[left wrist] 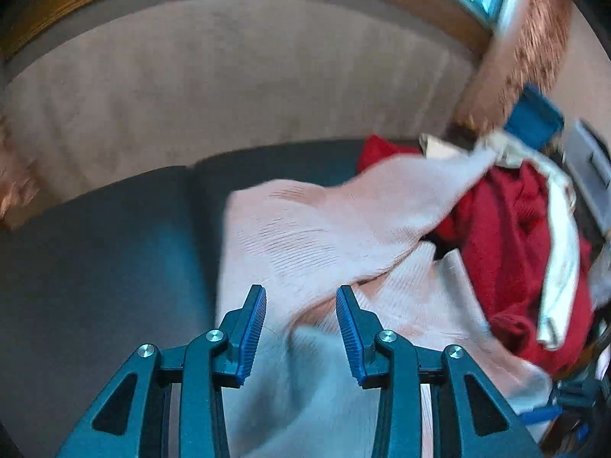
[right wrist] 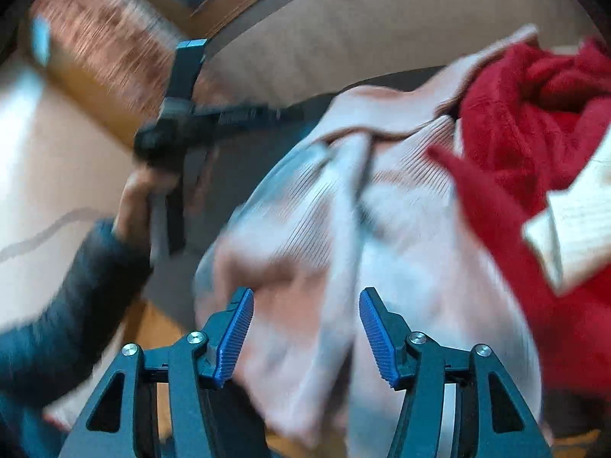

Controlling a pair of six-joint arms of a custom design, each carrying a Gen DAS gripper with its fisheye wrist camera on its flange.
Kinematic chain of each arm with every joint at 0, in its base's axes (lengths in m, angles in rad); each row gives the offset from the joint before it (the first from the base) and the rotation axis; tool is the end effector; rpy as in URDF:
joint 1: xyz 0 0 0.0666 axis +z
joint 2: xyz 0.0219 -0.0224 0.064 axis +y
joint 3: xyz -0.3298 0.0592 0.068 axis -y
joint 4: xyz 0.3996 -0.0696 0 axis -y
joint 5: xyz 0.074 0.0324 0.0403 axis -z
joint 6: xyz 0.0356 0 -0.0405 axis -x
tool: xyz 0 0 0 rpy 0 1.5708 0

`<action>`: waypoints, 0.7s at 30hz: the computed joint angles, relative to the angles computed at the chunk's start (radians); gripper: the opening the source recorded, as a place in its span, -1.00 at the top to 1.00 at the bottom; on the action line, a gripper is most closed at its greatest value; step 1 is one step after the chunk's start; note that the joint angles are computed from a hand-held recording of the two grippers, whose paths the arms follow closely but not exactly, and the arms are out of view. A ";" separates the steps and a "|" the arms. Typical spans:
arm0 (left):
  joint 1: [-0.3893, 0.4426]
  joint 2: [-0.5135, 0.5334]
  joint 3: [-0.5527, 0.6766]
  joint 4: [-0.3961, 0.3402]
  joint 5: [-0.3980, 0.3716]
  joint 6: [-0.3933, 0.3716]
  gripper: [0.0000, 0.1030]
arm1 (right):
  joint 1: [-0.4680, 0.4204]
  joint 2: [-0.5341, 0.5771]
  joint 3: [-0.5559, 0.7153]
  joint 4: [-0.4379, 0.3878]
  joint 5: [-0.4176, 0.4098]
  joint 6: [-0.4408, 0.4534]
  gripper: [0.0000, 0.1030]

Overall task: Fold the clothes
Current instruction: 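Lay the pink sweater onto the bare bench and open the left gripper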

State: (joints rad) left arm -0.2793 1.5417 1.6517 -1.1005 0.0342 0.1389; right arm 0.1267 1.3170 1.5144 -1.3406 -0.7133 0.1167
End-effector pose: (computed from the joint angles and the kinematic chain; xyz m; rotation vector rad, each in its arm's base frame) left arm 0.5161 -0.1497 0.4144 0.1936 2.5662 -0.2025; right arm 0.4320 0.0781 0.4534 -0.5171 2.5196 0.9580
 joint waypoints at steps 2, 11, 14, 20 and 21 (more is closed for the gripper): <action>-0.030 0.086 0.076 -0.054 -0.031 -0.066 0.26 | 0.004 0.064 0.019 0.067 -0.013 -0.090 -0.16; 0.115 0.065 -0.032 -0.015 -0.085 0.113 0.43 | 0.045 0.192 0.009 0.205 -0.046 -0.242 -0.34; 0.217 -0.038 -0.164 0.020 -0.114 0.168 0.49 | 0.082 0.255 0.082 0.221 -0.044 -0.236 -0.45; 0.441 -0.183 -0.324 0.016 -0.117 0.210 0.49 | 0.228 0.420 0.253 0.287 0.034 -0.189 -0.77; 0.483 -0.200 -0.338 0.011 -0.080 0.220 0.49 | 0.261 0.456 0.295 0.298 0.072 -0.160 -0.78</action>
State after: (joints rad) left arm 0.2035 1.3414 1.3136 -1.0895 -0.0462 0.3587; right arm 0.3882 1.7729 1.8095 -1.0423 -0.6415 -0.0435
